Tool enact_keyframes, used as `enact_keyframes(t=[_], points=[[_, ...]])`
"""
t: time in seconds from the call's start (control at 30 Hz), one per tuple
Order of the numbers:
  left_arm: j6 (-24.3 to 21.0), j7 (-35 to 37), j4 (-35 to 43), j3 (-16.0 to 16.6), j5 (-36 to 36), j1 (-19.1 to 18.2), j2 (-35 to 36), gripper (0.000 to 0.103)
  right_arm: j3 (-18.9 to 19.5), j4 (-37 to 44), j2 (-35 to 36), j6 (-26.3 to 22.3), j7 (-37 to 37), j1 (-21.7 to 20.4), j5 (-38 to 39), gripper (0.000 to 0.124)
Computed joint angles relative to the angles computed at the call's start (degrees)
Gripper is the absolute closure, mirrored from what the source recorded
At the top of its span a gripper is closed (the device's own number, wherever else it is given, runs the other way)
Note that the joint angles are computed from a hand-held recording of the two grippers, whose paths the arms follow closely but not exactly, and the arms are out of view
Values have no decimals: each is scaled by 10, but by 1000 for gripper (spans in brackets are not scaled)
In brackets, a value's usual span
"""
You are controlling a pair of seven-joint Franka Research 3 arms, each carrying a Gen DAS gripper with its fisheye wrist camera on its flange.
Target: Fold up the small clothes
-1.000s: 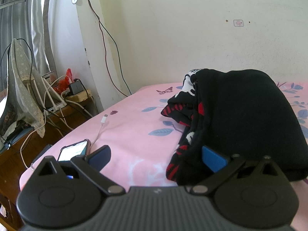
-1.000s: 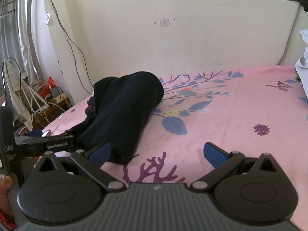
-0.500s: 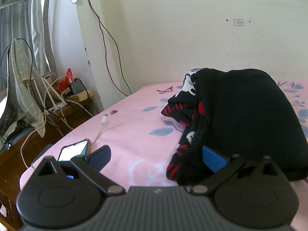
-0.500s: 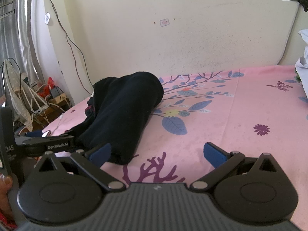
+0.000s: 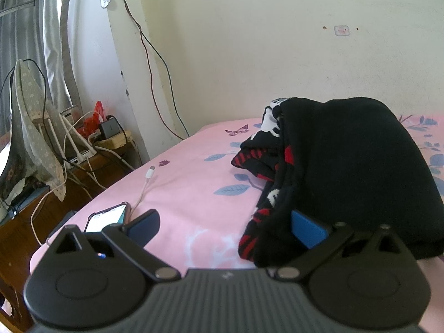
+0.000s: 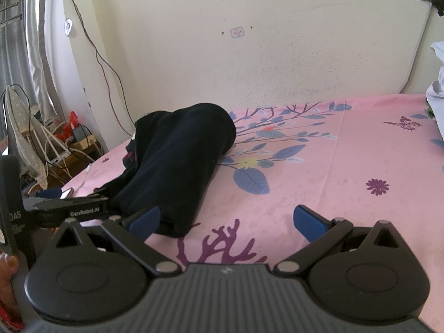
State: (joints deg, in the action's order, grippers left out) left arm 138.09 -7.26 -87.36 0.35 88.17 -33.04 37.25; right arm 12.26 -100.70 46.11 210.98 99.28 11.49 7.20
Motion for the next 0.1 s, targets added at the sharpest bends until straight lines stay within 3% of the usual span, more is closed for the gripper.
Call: enact_keyframes(t=[0.1], points=[[5, 1, 1, 0, -1, 2, 1, 0, 0, 0, 0, 0, 0, 0, -1, 27]])
